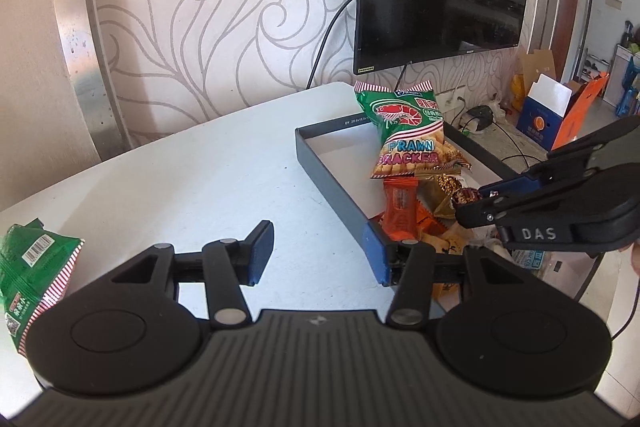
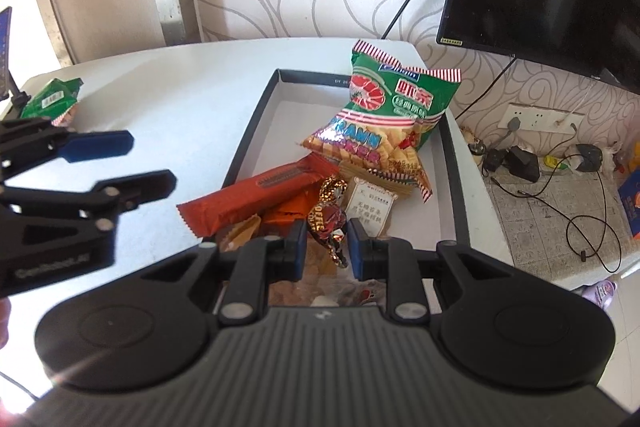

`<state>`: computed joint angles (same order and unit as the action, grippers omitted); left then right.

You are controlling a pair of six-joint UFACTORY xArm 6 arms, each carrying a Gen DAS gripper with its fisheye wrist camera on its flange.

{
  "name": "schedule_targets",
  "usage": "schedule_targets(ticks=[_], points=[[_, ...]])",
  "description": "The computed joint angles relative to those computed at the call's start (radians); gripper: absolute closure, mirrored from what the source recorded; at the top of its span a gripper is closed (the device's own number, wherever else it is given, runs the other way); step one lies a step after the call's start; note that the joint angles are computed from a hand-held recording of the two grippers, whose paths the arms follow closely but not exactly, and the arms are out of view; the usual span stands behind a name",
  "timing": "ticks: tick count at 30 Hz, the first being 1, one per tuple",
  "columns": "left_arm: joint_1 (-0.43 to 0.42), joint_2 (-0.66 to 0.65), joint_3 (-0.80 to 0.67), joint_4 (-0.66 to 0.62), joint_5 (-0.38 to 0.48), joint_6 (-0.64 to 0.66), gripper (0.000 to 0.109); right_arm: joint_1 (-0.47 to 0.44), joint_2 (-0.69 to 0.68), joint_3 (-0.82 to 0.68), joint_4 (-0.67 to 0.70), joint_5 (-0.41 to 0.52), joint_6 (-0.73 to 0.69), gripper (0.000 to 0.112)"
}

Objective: Organize snacks
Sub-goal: 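Open left gripper to drop red-orange bar into tray while right drops brown candy, then move left gripper to the green chip bag and close on it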

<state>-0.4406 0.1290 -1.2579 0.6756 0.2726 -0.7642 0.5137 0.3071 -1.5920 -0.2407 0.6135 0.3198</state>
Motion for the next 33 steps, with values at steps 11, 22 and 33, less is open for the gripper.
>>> schedule_targets(ticks=[11,22,33], points=[[0.037,-0.108,0.117,-0.138,-0.035,0.201,0.047,0.018,0.031,-0.045,-0.078,0.059,0.135,0.087],[0.058,-0.158,0.188,-0.230,-0.062,0.295,0.045,0.037,0.029,-0.060,-0.125,0.097,0.211,0.086],[0.064,-0.172,0.223,-0.230,-0.089,0.301,0.033,0.065,-0.039,-0.011,-0.195,0.075,0.285,0.071]])
